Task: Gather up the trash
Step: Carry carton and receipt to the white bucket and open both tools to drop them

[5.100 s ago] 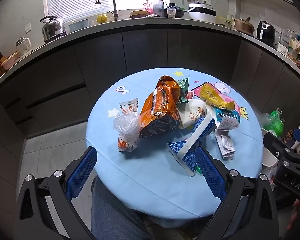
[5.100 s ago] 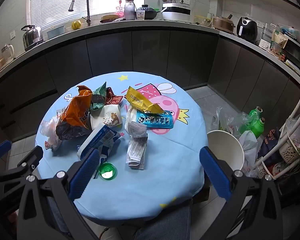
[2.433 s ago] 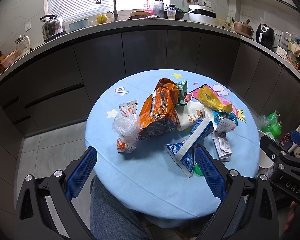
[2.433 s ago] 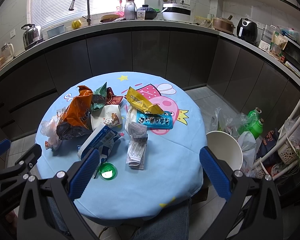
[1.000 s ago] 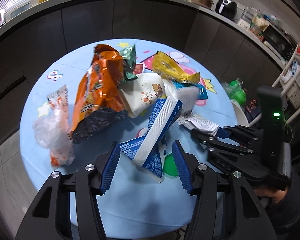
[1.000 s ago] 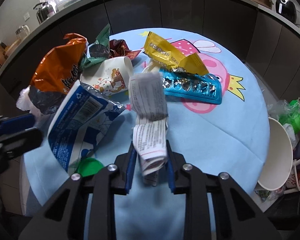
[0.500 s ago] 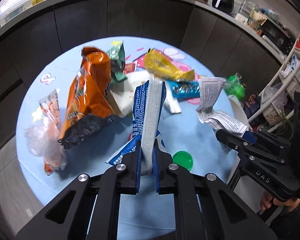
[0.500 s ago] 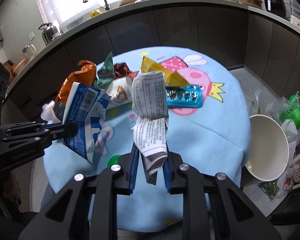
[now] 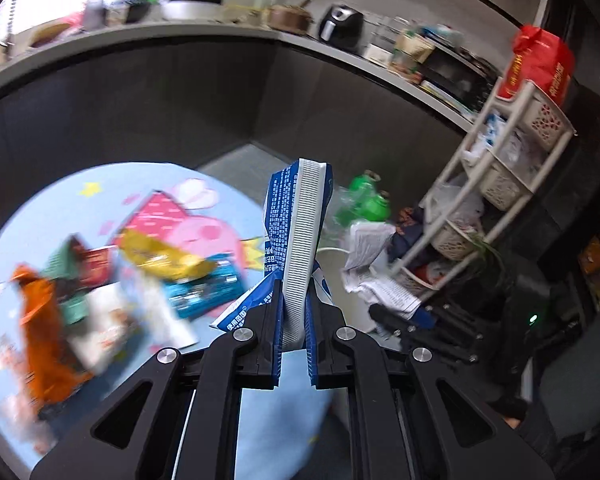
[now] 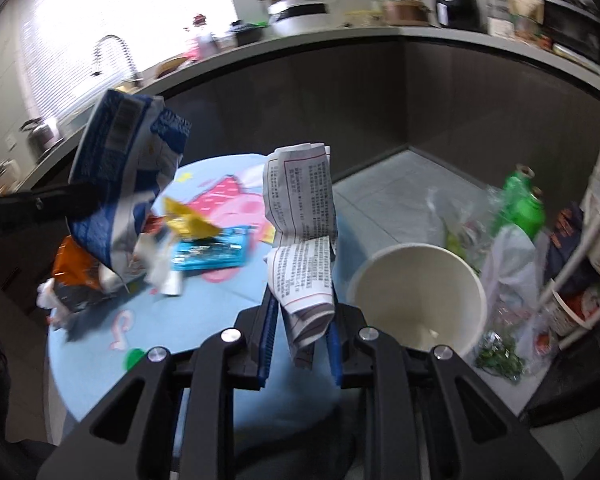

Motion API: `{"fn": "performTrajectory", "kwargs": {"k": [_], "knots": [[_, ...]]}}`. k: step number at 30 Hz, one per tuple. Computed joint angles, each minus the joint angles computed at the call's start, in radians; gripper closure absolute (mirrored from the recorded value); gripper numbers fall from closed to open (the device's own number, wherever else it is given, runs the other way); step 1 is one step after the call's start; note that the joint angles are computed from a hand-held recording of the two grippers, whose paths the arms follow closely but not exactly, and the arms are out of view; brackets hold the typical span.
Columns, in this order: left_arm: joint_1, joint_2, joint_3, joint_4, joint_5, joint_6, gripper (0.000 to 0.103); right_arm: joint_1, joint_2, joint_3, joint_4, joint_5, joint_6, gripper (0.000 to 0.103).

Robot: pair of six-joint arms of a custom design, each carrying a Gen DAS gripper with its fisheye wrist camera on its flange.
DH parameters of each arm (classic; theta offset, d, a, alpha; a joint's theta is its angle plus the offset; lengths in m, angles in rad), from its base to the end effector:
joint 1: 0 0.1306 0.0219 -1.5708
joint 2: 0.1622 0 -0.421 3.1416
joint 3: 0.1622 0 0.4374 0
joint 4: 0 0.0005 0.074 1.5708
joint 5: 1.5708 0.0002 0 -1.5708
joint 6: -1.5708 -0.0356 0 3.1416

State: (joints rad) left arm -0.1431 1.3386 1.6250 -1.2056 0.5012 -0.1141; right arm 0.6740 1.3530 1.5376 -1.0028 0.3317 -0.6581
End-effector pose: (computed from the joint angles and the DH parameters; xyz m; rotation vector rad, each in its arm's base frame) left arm 0.4683 -0.0853 0.5904 0.5197 2.3813 -0.6334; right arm 0.3997 0.3038 0.5525 0.1363 2.3436 0.2636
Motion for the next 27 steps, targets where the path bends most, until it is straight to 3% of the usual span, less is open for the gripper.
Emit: {"fn": "performTrajectory", "kwargs": {"k": [2, 6, 15, 19, 24, 27], "knots": [[-0.04, 0.062, 0.046, -0.025, 0.034, 0.013, 0.095, -0.033, -0.029, -0.052, -0.017, 0.006, -0.033, 0.08], [-0.135, 0.174, 0.121, -0.042, 0.03, 0.011, 0.095, -0.097, -0.083, -0.163, -0.02, -0.019, -0.096, 0.08], [-0.262, 0.385, 0.221, -0.126, -0.076, -0.038, 0.095, -0.197, -0.086, -0.277, 0.034, -0.133, -0.109, 0.079], [-0.296, 0.413, 0.219, -0.125, -0.155, -0.067, 0.094, -0.215, -0.063, -0.288, 0.047, -0.166, -0.077, 0.077], [-0.316, 0.439, 0.239, -0.119, -0.193, -0.067, 0.094, -0.239, -0.052, -0.305, 0.072, -0.198, -0.064, 0.076], [-0.325, 0.454, 0.255, -0.116, -0.226, -0.07, 0.092, -0.247, -0.051, -0.31, 0.077, -0.199, -0.057, 0.069]]}}
